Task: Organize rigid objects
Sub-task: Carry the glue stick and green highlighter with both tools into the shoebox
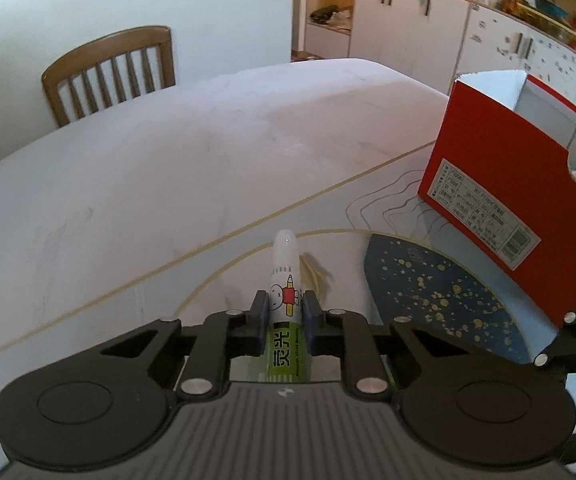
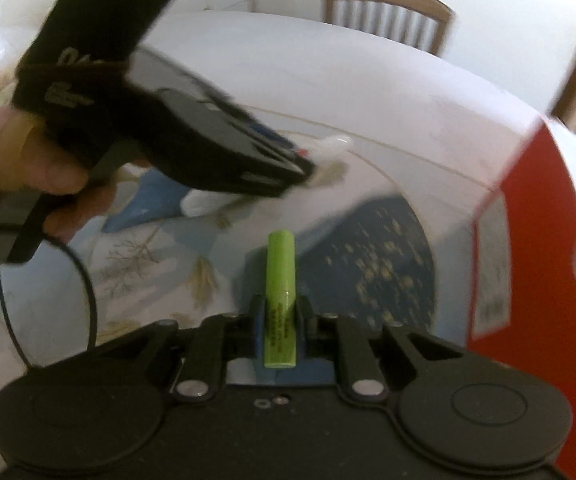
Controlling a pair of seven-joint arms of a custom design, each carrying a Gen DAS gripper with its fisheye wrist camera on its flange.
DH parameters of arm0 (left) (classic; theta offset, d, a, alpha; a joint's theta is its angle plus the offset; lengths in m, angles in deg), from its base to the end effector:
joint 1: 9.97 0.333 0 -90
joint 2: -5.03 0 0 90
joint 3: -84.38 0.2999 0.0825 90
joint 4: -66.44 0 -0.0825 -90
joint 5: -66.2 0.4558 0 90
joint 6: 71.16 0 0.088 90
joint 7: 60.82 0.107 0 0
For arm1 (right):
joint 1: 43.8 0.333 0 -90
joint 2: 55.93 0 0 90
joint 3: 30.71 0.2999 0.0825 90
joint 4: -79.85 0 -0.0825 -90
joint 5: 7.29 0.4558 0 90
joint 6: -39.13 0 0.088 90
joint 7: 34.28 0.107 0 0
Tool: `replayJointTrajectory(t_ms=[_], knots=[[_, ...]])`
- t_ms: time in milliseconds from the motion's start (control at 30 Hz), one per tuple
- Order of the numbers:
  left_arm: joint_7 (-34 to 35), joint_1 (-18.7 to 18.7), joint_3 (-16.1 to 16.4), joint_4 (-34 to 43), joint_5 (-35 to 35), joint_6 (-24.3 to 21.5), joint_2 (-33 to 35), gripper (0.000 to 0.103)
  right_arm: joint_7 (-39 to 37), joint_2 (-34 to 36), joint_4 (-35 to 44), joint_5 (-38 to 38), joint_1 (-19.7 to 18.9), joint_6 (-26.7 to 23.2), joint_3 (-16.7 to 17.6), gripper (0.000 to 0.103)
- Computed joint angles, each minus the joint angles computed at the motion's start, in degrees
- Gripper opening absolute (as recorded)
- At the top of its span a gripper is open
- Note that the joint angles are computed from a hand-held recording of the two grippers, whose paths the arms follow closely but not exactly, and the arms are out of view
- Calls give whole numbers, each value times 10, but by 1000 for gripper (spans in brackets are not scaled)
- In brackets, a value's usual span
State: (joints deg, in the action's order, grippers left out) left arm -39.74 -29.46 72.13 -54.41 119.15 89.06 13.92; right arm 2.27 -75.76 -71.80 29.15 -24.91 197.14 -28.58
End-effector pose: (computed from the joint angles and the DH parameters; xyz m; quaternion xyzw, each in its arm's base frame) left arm 0.5336 -0.3720 0.3303 -0.6172 0.7081 -0.2639 0.2190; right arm 0.4678 0.1522 0.3376 -0.8830 0.3783 -0.1065 0.2566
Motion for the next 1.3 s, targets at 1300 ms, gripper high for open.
replayJointTrajectory(t_ms=[1300], knots=[[-58, -54, -69, 103, -93, -100, -65, 17, -13, -133, 15, 80, -93, -51, -107, 15]])
